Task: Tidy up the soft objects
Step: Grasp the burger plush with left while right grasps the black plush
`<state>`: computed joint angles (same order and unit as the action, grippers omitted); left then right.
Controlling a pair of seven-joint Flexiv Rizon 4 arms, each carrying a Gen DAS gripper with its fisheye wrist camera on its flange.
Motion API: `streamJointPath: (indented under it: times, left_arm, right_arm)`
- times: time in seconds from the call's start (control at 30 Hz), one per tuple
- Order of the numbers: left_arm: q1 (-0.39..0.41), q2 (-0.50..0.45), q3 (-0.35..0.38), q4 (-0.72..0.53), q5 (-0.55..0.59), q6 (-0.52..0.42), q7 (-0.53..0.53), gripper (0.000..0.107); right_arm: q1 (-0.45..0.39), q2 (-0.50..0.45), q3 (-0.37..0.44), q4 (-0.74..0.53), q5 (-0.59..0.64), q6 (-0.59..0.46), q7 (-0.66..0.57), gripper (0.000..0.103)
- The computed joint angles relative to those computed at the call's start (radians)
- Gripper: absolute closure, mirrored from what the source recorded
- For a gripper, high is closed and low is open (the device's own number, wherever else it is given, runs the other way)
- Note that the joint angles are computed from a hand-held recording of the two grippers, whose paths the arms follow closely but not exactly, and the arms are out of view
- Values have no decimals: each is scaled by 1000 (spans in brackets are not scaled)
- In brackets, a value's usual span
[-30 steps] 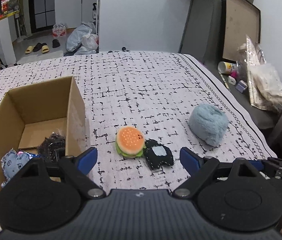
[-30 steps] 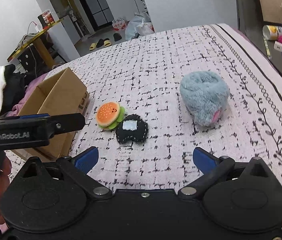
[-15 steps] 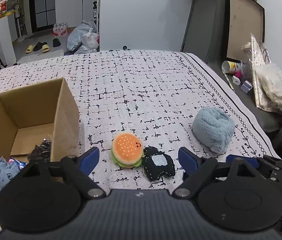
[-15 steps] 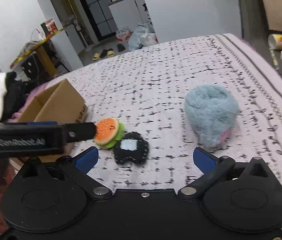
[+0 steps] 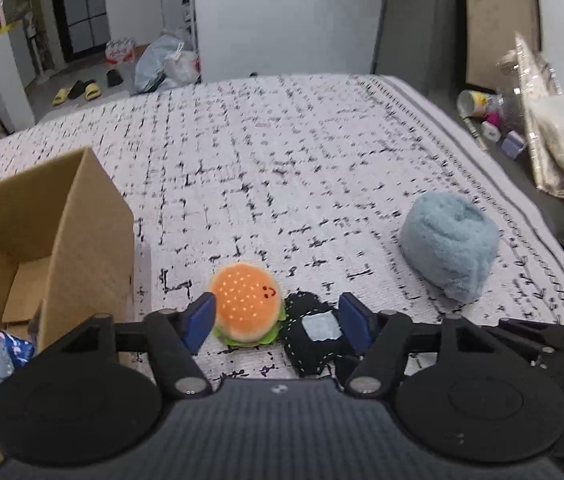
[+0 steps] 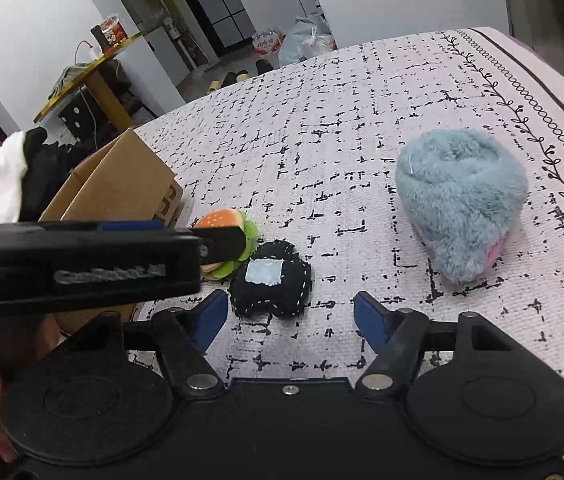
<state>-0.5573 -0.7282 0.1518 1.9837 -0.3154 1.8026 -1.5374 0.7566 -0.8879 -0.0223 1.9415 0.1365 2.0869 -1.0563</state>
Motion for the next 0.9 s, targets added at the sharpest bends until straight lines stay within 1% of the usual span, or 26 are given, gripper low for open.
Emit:
streamJointPath:
  times: [0.07, 0.2, 0.4, 0.47, 0.6, 0.67, 0.7, 0.77, 0.83, 0.9]
  left_arm:
    - [-23, -17, 27, -21, -18, -22, -9, 41]
    - [-92, -60, 113, -76, -44, -79, -44, 41]
    - [-149, -112, 214, -156, -34, -204, -151, 41]
    - [-134, -113, 206, -163, -24, -221, -183, 41]
    - [-82, -103, 158, -162, 13, -218, -217, 41]
    - [-38, -92, 111, -150, 35, -193, -229, 57]
    - [-25, -87, 98, -149, 45, -197, -237, 63]
    - [-4, -75, 78, -136, 66, -176, -258, 64]
    - [6, -61, 68, -121, 83, -153, -270, 65]
    - [43, -39, 27, -99, 98, -128, -265, 65]
  right_arm:
    - [-13, -5, 8, -6, -13, -5, 0, 40]
    - [-31, -22, 19, -27, -42, -12, -2, 40]
    - [-46, -37, 28, -45, -61, -11, 3, 39]
    - [-47, -39, 28, -47, -67, -11, 2, 39]
    - [-48, -41, 28, -55, -75, -16, 2, 39]
    - [-52, -43, 32, -62, -84, -23, 2, 39]
    - [-48, -44, 29, -63, -85, -25, 0, 39]
    - [-44, -41, 28, -61, -89, -27, -2, 38]
    - [-47, -43, 32, -68, -96, -34, -1, 35]
    - [-40, -47, 27, -78, -95, -46, 4, 33]
